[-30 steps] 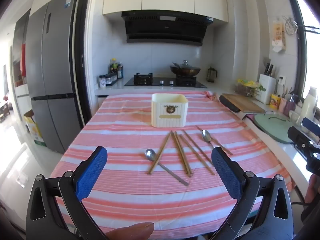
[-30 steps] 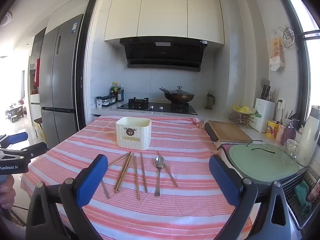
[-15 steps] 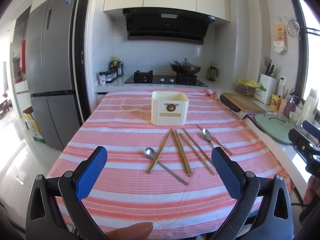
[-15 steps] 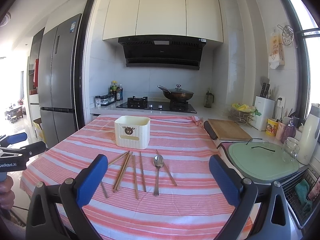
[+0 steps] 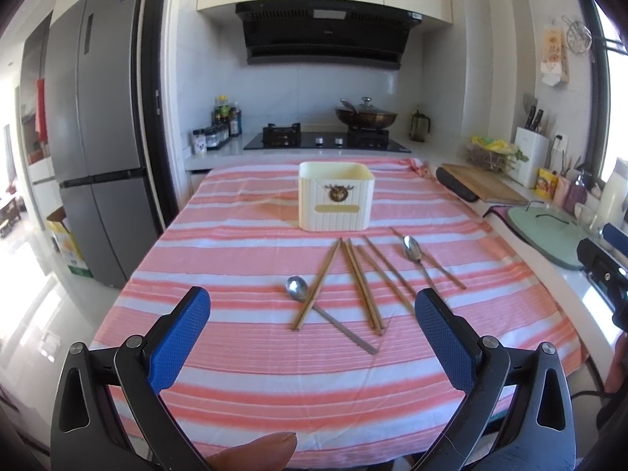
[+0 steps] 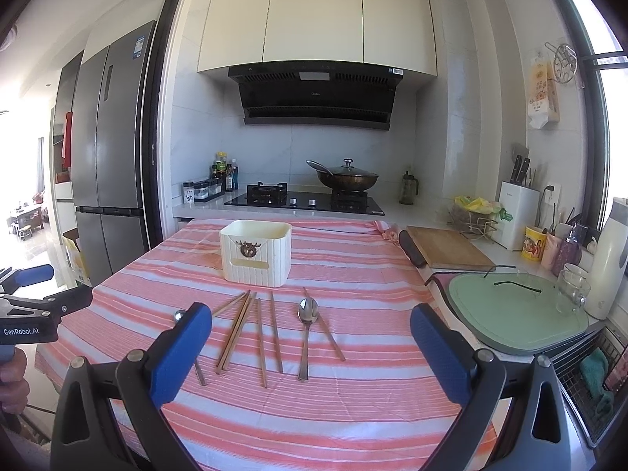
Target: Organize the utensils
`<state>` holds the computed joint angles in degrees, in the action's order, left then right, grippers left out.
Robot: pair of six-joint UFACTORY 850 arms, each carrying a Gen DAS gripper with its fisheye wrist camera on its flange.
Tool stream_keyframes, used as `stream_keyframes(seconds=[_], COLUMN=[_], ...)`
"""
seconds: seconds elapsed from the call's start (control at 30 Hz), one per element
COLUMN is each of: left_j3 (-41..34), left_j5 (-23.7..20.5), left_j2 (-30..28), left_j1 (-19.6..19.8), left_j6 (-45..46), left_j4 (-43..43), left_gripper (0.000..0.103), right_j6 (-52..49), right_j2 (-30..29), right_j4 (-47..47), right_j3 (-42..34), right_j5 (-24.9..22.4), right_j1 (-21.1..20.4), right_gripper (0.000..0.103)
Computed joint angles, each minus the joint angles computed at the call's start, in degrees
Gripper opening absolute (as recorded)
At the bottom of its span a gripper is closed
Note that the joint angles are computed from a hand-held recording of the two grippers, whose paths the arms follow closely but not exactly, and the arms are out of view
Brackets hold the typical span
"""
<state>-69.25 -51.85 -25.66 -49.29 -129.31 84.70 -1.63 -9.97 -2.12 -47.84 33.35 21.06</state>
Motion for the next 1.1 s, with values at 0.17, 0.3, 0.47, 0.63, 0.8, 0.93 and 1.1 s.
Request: stream_keyframes(seconds=[0.17, 0.3, 0.47, 0.63, 0.8, 0.93, 1.1], left_j3=[-0.1, -0.5, -0.9, -0.1, -3.7, -6.1, -9.7], left_j5=[1.6, 3.0, 5.4, 10.2, 10.0, 17.3, 18.6], left_j2=[-0.2, -0.9, -2.1, -3.5, -9.0, -12.7, -16.5], left_j1=[0.9, 1.9, 4.0, 7.9, 12.5, 16.8, 18.0], left_j6=[0.5, 1.7, 2.5, -0.9, 7.2, 13.1, 20.5], left_j4=[-0.2, -1.2, -2.6, -0.3, -6.0, -11.2, -16.7], left_gripper=[0.103, 0.103, 0.103, 0.103, 0.103, 0.103, 0.103], right_j6=[0.1, 0.1, 0.2, -1.3, -2.0, -0.3, -0.1], right_j2=[-1.0, -1.9, -3.2, -5.0, -7.0, -8.5, -9.7], right_j4=[0.2, 0.3, 0.3, 1.5, 3.1, 2.0, 2.1], right_j3=[-0.9, -1.6, -2.8, -4.6, -6.7, -8.4, -9.6], right_j5=[-0.6, -1.5, -2.4, -3.5, -5.3, -7.2, -8.0], right_j1=[-0.2, -0.4, -1.0, -1.8, -2.9, -3.6, -3.5], right_gripper=[0.103, 0.103, 0.103, 0.103, 0.103, 0.103, 0.103])
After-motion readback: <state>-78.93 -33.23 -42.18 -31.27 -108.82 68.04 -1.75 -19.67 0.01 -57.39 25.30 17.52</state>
